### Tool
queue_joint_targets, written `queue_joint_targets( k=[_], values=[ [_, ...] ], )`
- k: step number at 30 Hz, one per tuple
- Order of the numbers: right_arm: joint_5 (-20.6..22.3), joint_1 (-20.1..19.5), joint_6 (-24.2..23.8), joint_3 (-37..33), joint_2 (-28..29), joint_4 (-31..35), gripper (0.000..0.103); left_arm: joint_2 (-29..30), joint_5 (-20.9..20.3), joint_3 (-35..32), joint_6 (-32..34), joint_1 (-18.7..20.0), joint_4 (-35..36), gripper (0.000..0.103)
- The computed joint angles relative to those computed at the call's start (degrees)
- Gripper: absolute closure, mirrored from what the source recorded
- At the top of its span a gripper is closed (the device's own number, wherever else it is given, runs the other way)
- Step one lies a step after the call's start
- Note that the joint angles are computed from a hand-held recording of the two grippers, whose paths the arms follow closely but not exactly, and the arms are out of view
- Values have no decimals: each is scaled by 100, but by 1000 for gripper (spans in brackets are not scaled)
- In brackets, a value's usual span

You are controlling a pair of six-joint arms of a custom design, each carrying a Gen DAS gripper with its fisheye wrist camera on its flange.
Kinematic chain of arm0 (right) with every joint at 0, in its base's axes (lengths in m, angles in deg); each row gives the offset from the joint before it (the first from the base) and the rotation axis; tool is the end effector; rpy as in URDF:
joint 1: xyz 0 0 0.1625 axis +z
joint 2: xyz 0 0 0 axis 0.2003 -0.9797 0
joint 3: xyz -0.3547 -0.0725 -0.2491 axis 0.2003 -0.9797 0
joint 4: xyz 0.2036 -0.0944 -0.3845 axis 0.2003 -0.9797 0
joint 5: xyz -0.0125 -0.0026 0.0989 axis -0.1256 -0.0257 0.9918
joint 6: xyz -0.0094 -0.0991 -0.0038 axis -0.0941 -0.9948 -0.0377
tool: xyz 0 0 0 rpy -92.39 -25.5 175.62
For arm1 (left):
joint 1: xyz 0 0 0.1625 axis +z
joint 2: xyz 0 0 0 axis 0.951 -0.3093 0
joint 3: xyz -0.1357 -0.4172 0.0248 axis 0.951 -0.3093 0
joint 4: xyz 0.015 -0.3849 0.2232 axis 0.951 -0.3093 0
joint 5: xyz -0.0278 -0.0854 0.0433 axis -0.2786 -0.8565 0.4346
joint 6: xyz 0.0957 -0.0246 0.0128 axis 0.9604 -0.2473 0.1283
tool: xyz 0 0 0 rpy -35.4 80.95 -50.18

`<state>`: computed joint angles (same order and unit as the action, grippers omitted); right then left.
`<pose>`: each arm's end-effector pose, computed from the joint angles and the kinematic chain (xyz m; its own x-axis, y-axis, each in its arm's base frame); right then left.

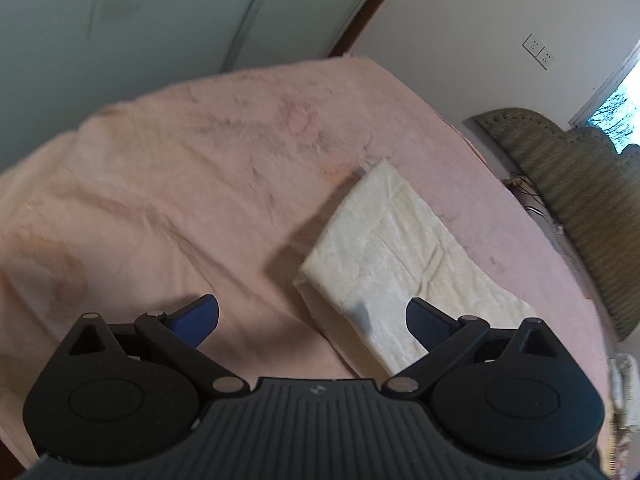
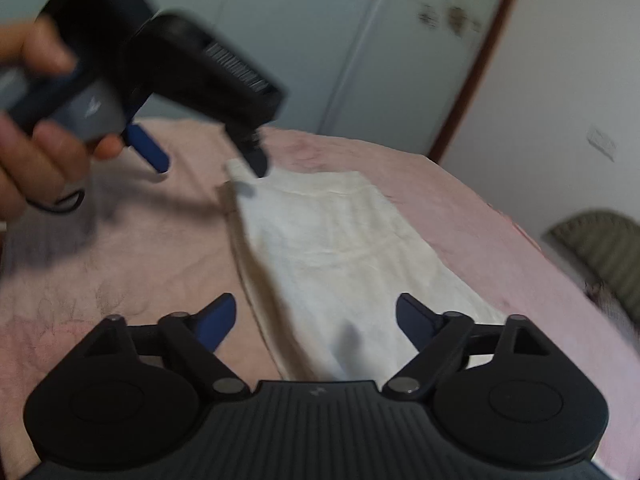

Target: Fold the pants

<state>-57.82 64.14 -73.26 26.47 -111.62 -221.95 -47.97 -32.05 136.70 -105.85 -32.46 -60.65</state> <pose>0.0059 -0.6210 0.3443 0.0574 -0.8404 0.5389 -0.9893 -0.1203 -0.0822 -0.3234 -0.5578 0.1043 -0.7874 -0.6050 -0.1179 -0.1626 0.3884 -0.9070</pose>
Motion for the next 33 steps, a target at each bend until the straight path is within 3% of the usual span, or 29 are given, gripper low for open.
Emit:
queue_joint_targets(
  k=[3, 7, 10, 12, 15, 19, 22, 25, 27, 30, 32, 33],
  values=[
    [-41, 53, -619, 368, 121, -909, 32, 79, -479, 121, 730, 135, -1330, 2],
    [136, -43, -1286, 812, 121, -1662, 39, 228, -1085, 122, 1200, 347, -2377, 2],
    [406, -122, -1752, 983, 228, -2066, 53, 298, -1200, 108, 1321, 417, -2826, 1],
    [345, -83, -1633, 934, 312, -2136, 79, 368, -1511, 146, 1608, 504, -3539, 1],
    [185, 24, -873, 652, 280, -1563, 85, 565, -2070, 41, 1948, 679, -4343, 1],
    [-33, 228, 840, -160, 277, -81, 85, 813, -1961, -217, 2070, 821, -4583, 2],
    [-415, 371, 1746, -1105, 449, 1719, 85, 920, -1840, -448, 2400, 882, -4548, 3],
    [224, 245, 2341, -1922, 645, 3288, 85, 982, -1672, -643, 2585, 909, -4313, 5],
    [336, 248, 2816, -2243, 821, 3308, 85, 1008, -1528, -752, 2724, 898, -4086, 8],
    [-576, 424, 3203, -2105, 1096, 1926, 85, 1085, -1068, -891, 2842, 810, -3674, 22],
    [-1125, 467, 3234, -2200, 1393, 1763, 85, 1089, -659, -1016, 2666, 746, -2842, 57],
    [-1039, 446, 3153, -2163, 1386, 1689, 85, 1076, -491, -1088, 2478, 734, -2302, 65]
  ],
)
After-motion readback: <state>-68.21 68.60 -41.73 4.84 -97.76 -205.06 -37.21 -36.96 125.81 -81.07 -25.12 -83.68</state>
